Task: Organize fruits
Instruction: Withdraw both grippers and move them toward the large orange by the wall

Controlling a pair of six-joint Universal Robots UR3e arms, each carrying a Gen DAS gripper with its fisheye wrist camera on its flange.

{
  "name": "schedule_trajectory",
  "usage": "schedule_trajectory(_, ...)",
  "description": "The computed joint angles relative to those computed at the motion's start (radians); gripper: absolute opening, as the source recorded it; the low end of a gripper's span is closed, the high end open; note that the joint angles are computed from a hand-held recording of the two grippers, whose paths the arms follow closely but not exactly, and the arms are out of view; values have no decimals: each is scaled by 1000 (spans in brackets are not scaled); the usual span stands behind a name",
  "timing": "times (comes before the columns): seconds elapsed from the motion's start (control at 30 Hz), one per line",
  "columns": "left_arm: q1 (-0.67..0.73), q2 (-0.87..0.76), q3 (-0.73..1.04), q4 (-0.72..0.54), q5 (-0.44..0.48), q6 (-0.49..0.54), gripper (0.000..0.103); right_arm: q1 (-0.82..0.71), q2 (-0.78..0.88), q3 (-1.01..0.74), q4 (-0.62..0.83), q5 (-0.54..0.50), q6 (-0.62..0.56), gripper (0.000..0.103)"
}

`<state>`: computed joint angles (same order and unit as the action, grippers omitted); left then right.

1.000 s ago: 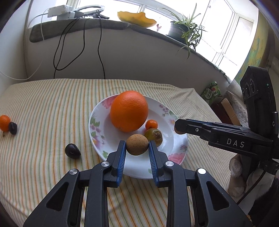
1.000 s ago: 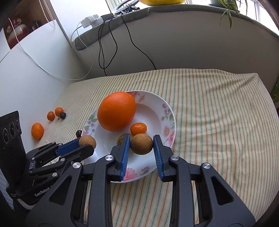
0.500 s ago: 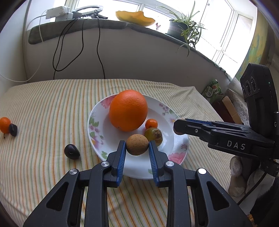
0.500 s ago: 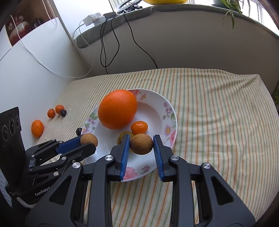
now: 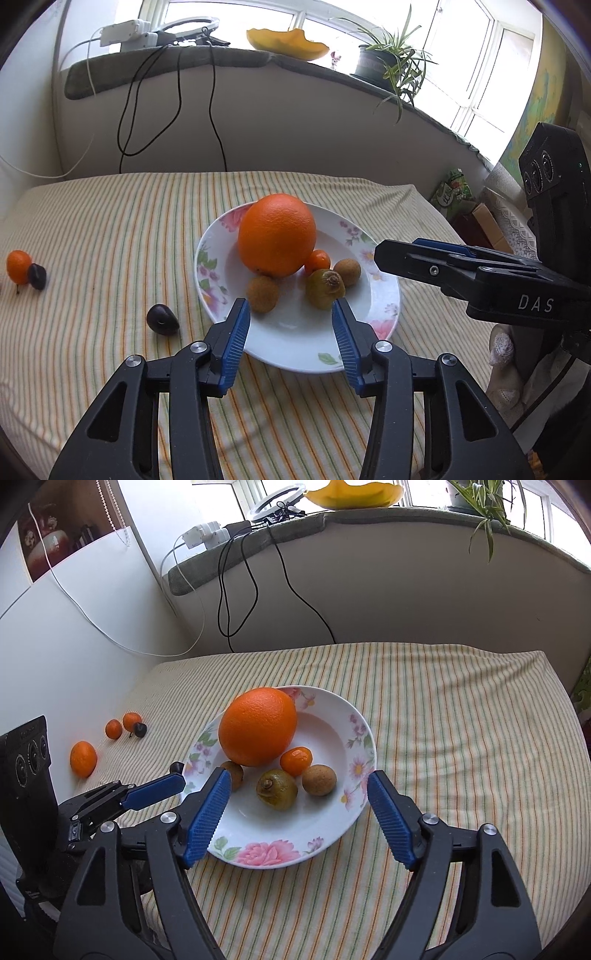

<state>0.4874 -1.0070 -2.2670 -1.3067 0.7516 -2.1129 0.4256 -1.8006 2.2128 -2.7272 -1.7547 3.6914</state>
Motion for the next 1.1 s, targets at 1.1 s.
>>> schedule_trajectory(1.1,625,212,166,-732,-75,606,68,181,282,-366,15,-26,-19,84)
